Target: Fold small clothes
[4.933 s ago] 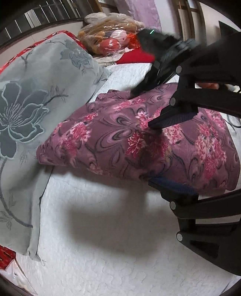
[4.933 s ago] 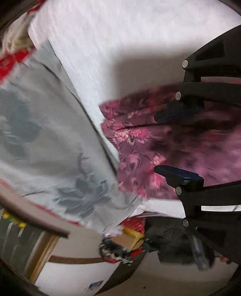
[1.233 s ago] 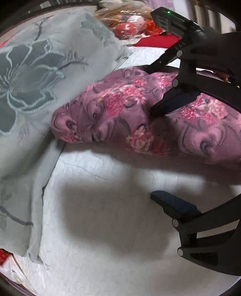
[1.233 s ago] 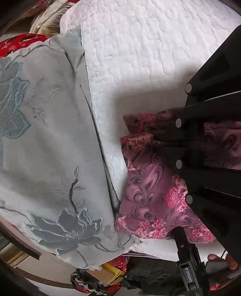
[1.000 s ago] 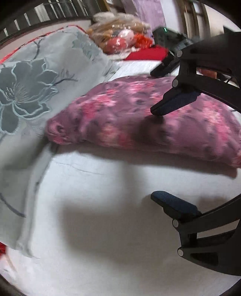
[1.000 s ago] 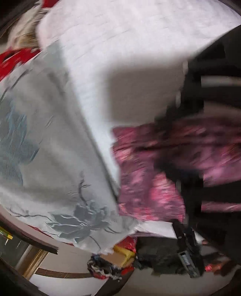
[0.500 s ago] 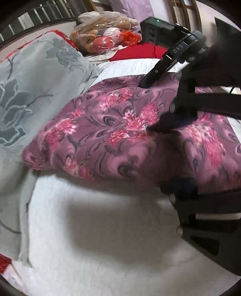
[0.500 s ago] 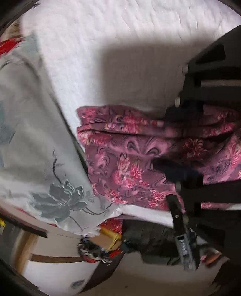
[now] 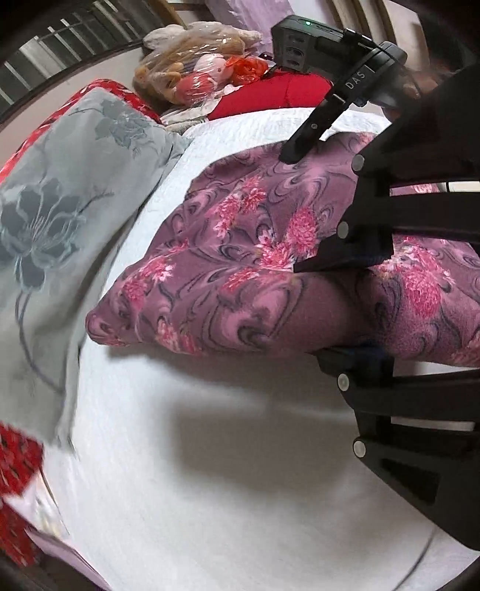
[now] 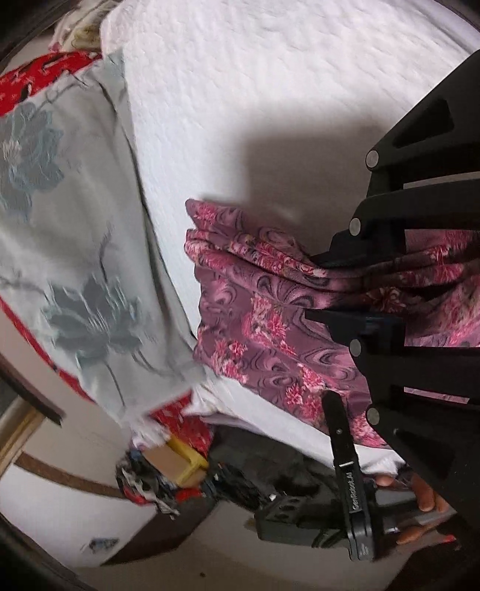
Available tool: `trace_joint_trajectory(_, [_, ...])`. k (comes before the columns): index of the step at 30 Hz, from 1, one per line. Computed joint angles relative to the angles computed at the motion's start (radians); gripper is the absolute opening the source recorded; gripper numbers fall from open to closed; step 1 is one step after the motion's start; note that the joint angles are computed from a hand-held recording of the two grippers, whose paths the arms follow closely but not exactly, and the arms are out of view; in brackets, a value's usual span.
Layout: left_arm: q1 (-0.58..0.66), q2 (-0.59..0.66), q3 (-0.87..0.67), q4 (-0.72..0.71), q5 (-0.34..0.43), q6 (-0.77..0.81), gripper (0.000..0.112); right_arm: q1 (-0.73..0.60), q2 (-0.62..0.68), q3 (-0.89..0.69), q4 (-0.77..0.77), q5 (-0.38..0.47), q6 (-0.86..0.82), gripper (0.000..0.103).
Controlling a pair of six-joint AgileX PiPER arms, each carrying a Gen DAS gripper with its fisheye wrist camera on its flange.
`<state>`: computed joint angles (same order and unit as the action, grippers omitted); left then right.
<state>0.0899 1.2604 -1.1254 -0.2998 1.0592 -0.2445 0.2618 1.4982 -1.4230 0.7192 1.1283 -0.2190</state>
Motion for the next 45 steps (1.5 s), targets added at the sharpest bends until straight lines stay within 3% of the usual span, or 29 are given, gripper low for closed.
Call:
trace_joint_trajectory(2, [0.031,-0.044,0.081,-0.022,-0.015,0.025,0.032,0.020,-0.034,0.060,0.018,0.000,-0.010,0.018])
trace_joint_trajectory(5, [0.095,-0.067,0.180,-0.055,-0.021,0.079,0.048,0.074,-0.048,0.122,-0.060,-0.005,0.055,0.019])
trace_joint_trajectory(8, [0.167,-0.105,0.190,-0.118,0.011,0.141,0.048,0.084,-0.050,0.119,-0.110,-0.002,0.134,0.025])
trace_joint_trajectory(11, [0.135,-0.115,0.135,-0.082,-0.013,0.122,0.048,0.093,-0.042,0.036,-0.177,0.001,0.206,0.029])
trace_joint_trajectory(15, [-0.017,-0.028,0.039,0.051,-0.077,0.009,0.049,0.124,-0.003,-0.058,-0.179,-0.058,0.203,0.029])
trace_joint_trajectory(20, [-0.197,0.204,-0.086,0.373,-0.132,-0.235,0.057,0.213,0.093,-0.133,-0.271,-0.150,0.199,0.028])
trace_joint_trajectory(22, [-0.209,0.295,-0.121,0.440,-0.121,-0.289,0.080,0.237,0.155,-0.158,-0.363,-0.150,0.257,0.023])
trace_joint_trajectory(24, [-0.158,0.324,-0.101,0.377,-0.149,-0.263,0.090,0.231,0.228,-0.175,-0.415,-0.106,0.274,0.011])
trace_joint_trajectory(26, [-0.086,0.303,-0.074,0.269,-0.172,-0.186,0.090,0.198,0.223,-0.150,-0.352,-0.141,0.205,0.005])
trace_joint_trajectory(28, [-0.069,0.277,-0.062,0.255,-0.157,-0.155,0.088,0.193,0.226,-0.182,-0.353,-0.100,0.204,0.005])
trace_joint_trajectory(30, [-0.080,0.194,-0.017,0.275,-0.142,-0.143,0.088,0.192,0.202,-0.205,-0.366,-0.058,0.194,0.014])
trace_joint_trajectory(33, [-0.138,0.038,0.099,0.354,-0.166,-0.224,0.088,0.146,0.132,-0.194,-0.227,0.044,0.027,0.016])
trace_joint_trajectory(36, [-0.178,-0.040,0.219,0.403,-0.194,-0.316,0.088,0.141,0.036,-0.094,-0.175,0.069,-0.090,0.030])
trace_joint_trajectory(39, [-0.137,-0.005,0.264,0.319,-0.227,-0.270,0.090,0.247,0.027,-0.001,-0.354,0.045,-0.020,0.037])
trace_joint_trajectory(40, [-0.118,-0.015,0.255,0.290,-0.205,-0.255,0.089,0.266,0.011,0.029,-0.387,0.011,0.005,0.045])
trace_joint_trajectory(41, [-0.111,-0.034,0.242,0.284,-0.176,-0.249,0.089,0.260,-0.004,0.031,-0.385,0.009,0.037,0.046])
trace_joint_trajectory(43, [-0.188,-0.106,0.244,0.392,-0.128,-0.332,0.089,0.250,-0.018,0.000,-0.389,0.056,0.091,0.046])
trace_joint_trajectory(45, [-0.275,-0.157,0.274,0.491,-0.102,-0.417,0.089,0.226,-0.077,0.027,-0.353,0.081,0.042,0.047])
